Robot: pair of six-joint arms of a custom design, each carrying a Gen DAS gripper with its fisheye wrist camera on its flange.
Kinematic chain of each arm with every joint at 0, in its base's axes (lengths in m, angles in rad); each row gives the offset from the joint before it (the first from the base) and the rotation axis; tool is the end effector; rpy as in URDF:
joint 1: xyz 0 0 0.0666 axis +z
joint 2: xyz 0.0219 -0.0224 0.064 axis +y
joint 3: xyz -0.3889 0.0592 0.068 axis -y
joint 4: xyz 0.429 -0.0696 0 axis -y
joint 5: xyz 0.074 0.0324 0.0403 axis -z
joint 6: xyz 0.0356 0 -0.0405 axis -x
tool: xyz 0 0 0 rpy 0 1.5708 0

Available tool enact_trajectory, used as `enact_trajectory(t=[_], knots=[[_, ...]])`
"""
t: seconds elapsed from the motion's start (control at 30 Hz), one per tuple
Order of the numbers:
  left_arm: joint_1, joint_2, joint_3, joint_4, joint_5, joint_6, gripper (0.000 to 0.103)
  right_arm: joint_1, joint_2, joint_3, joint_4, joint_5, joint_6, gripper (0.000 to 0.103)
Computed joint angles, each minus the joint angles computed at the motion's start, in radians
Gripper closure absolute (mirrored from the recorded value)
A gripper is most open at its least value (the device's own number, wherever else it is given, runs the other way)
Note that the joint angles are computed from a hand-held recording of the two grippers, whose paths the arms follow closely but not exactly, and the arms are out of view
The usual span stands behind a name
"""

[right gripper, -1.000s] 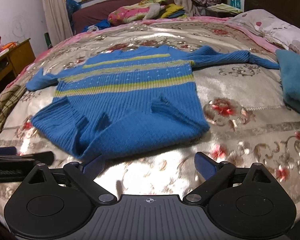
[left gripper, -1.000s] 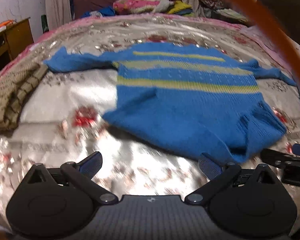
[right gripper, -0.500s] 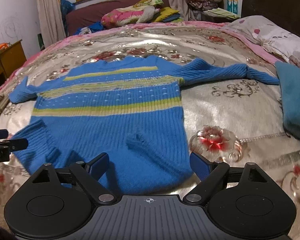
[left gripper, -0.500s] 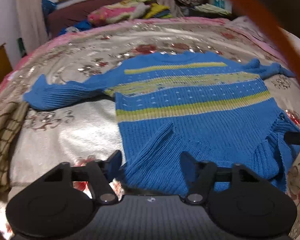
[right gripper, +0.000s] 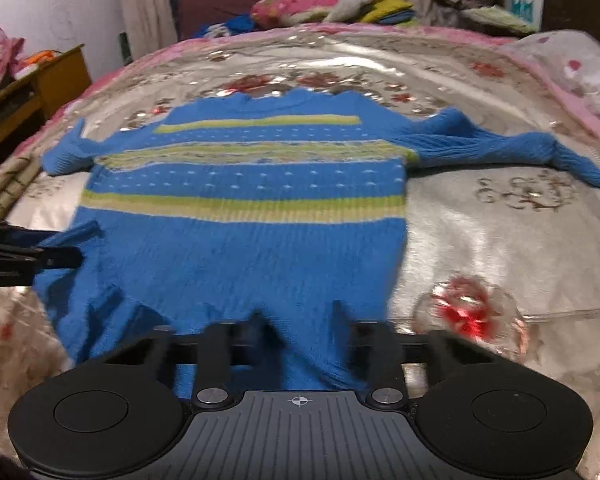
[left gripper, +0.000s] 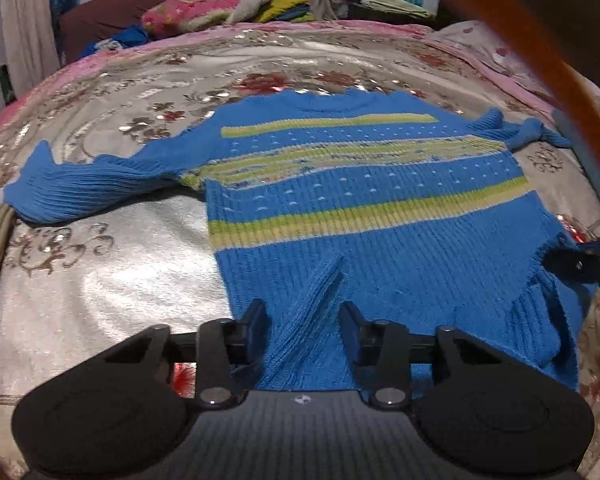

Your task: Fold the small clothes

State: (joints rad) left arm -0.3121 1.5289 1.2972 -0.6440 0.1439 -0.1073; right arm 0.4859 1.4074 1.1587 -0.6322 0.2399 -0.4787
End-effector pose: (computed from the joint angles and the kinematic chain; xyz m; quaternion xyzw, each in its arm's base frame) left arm 0.5321 -0.1775 0.3395 0.2192 0.9121 -0.1020 0.3310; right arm 0.4555 0.2306 0.3359 0.0371 0.9345 0.0559 0.3497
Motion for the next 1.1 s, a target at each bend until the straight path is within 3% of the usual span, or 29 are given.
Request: enact_trajectory(t=[0.1,0.27,0.5,0.67,0.93,1.1], knots=[[0.001,0.000,0.001,-0.011,0.015,-0.015,0.078,-0.011,-0.009,0.001,0.001,-0.047,-0.001,0.095],[0.025,-0.035,-0.022,-0.028,0.065,0.011,0.087,-0.007,-0.061,-0.023,-0.001,-0.082,0.039,0.097],[0.061,-0.148,-0.112,-0.050,0.125,0.013,0.089,-0.003,-0.179,-0.080,-0.037,-0.118,0.044,0.097],[0.077,-0.210,-0.168,-0.075,0.152,0.003,0.089,0.009,-0.252,-0.115,-0.120,-0.112,0.070,0.097],[0.105,-0.277,-0.220,-0.117,0.152,0.007,0.089,0.017,-0.294,-0.148,-0.242,-0.072,0.105,0.097],[0.128,-0.288,-0.215,-0.105,0.158,0.059,0.088,0.017,-0.299,-0.144,-0.288,-0.046,0.087,0.095]])
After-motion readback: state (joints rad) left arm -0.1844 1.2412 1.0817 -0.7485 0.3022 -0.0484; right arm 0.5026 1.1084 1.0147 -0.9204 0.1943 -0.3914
